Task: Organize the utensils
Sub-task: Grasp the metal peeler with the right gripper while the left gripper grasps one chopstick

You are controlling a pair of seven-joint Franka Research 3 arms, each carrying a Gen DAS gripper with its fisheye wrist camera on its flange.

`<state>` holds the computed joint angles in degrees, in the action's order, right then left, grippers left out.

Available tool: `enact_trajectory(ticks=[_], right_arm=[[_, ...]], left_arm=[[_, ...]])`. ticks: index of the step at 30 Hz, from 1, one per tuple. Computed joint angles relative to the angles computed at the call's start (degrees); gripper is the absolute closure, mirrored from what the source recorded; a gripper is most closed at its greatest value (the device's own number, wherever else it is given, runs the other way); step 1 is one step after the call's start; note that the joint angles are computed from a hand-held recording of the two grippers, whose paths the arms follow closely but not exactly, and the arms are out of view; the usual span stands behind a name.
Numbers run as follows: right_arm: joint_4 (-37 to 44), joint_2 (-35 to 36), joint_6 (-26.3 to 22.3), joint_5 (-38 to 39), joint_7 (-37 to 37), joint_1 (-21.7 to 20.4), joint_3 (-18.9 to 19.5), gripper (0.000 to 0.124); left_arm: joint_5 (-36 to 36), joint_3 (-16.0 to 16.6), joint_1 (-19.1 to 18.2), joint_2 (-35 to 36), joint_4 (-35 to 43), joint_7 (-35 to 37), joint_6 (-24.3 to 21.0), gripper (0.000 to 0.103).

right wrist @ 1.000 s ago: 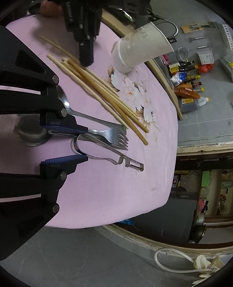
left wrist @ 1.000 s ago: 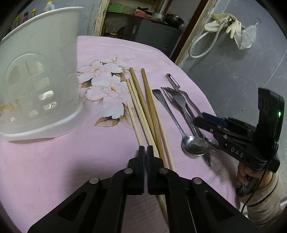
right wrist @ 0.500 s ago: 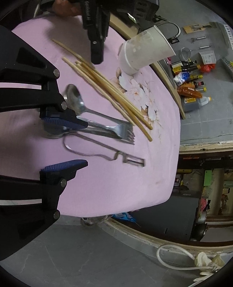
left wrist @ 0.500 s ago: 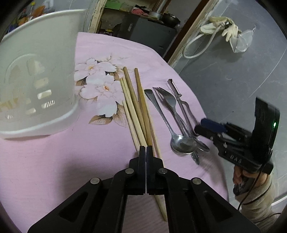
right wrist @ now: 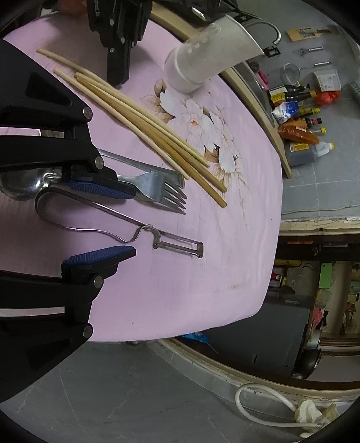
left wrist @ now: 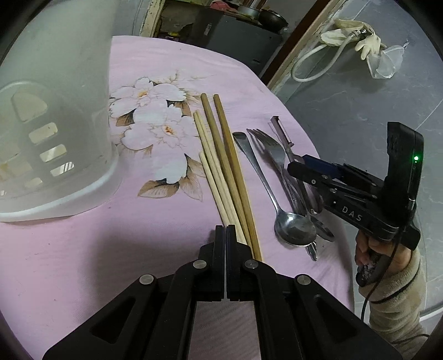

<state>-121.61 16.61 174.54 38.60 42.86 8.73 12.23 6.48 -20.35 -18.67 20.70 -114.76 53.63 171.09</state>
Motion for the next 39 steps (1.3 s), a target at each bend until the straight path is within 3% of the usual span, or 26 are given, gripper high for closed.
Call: enact_trajectory(ticks=[1, 9, 16, 21, 27, 30, 36, 39], right_arm=[[-0.3, -0.1, 0.5, -0.5, 0.4, 0.5, -0.5, 0.101], [-1.9, -1.6, 0.0, 4.4, -5.4, -2.1, 2.0, 0.103], [-1.8, -2.0, -1.1, 9.8, -10.0, -2.0, 1.9, 0.102], [-2.5, -2.8, -1.9, 11.6, -11.7, -0.9, 0.7, 0.102], [-4.5, -4.4, -2.2, 6.4, -8.6, 2.0, -2.6, 0.102], [-6.6, -5.7, -1.6, 3.1, -7.5, 2.9, -3.5, 0.103], [-8.3, -6.9, -1.7, 0.8, -6.4, 3.1, -4.1, 0.103], [-7.2, -5.7, -1.3, -3.2, -2.1, 4.5, -5.5, 0.099]], left_arm=[[-0.3, -0.4, 0.4, 0.0, 0.0, 0.4, 0.0, 0.103], [-5.0, -5.1, 4.4, 1.0, 1.5, 6.7, -1.3, 0.103], [-2.6, -1.1, 0.4, 1.5, 3.5, 5.7, -4.1, 0.101], [-5.5, -3.3, 2.3, 1.9, 3.4, 7.9, -4.2, 0.098], [-7.4, -3.7, 2.5, 3.3, 5.9, 9.6, -6.8, 0.095], [-10.6, -5.6, 4.5, 3.6, 5.5, 11.8, -6.4, 0.095], [-12.0, -5.0, 4.1, 4.4, 6.9, 12.7, -7.7, 0.095], [-12.2, -4.4, 3.7, 5.4, 8.7, 12.5, -8.7, 0.094]])
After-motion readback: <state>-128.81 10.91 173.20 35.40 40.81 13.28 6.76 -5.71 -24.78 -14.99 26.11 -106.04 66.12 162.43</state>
